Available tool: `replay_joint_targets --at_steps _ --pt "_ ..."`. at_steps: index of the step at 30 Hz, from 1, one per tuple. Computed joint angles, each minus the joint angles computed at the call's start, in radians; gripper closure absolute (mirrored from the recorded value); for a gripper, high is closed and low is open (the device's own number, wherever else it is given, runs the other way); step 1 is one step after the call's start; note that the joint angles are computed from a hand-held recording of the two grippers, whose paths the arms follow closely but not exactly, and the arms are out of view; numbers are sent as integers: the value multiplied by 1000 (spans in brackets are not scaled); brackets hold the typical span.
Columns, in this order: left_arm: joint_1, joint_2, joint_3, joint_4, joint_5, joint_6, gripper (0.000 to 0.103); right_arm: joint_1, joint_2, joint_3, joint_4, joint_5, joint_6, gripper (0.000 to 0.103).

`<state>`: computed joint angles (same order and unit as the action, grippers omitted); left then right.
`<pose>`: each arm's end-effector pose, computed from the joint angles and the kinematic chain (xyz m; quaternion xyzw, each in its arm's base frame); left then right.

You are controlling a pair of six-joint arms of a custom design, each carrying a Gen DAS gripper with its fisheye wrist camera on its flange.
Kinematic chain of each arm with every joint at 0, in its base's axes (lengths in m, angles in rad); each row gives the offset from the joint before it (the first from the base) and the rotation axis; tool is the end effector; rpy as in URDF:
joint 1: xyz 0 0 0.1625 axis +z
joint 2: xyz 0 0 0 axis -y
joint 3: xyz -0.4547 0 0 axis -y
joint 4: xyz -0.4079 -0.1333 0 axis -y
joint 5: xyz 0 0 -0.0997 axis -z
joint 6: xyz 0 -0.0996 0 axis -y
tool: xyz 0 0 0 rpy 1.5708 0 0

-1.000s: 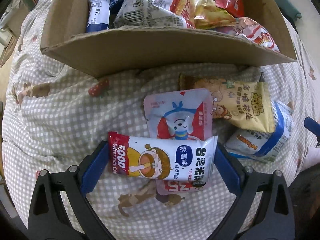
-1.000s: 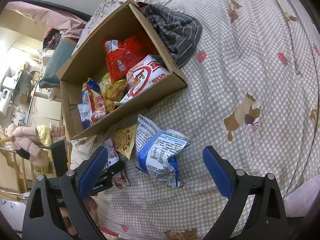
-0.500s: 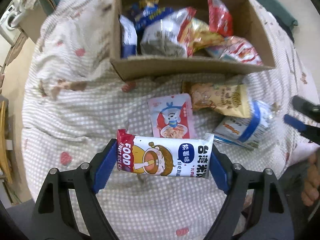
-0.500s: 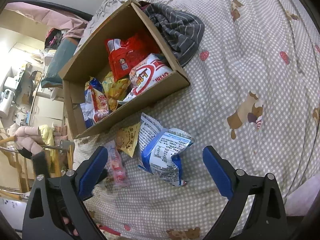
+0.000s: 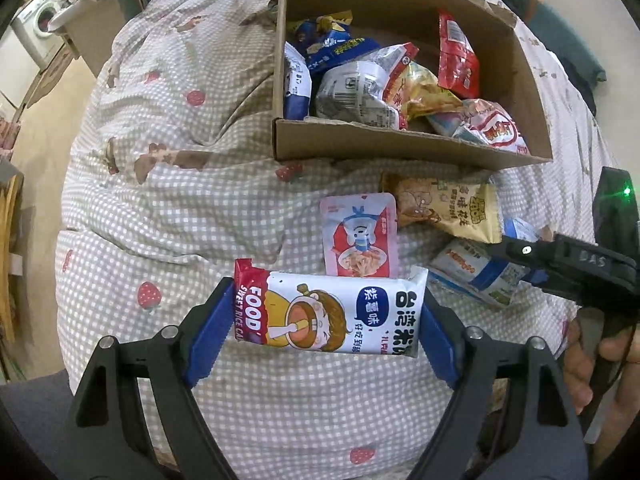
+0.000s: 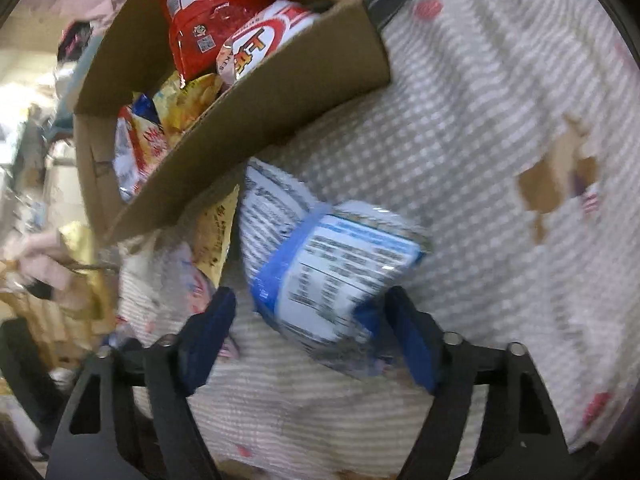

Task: Organize snacks
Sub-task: 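Grasp the white rice-cracker bar with the left gripper while the right grasps the blue-white bag, then carry the rice-cracker bar and blue-white bag over the box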

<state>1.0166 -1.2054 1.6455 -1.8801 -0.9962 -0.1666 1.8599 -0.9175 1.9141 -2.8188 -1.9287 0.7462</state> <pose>-0.1666 -0.6254 0.3175 0.2025 0.9355 -0.0411 0.2867 0.2704 -0.5640 0.1155 -0.2429 -0.9458 0.1946 0.0924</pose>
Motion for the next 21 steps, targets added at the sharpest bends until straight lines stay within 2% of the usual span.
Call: replay_joint_targets --at_steps 2,7,13,21 --pt "1 6 -4 -3 -4 -2 21 5 6 -12 27 -15 -16 44" --pt "6 8 -6 -8 -12 -12 21 32 -29 20 31 -50 -38 54" --pt "-3 5 4 -40 -6 11 21 67 -87 94 -28 -80 -3 57" --pt "-10 -25 24 -74 19 11 21 142 -144 142 -88 -173 12 59"
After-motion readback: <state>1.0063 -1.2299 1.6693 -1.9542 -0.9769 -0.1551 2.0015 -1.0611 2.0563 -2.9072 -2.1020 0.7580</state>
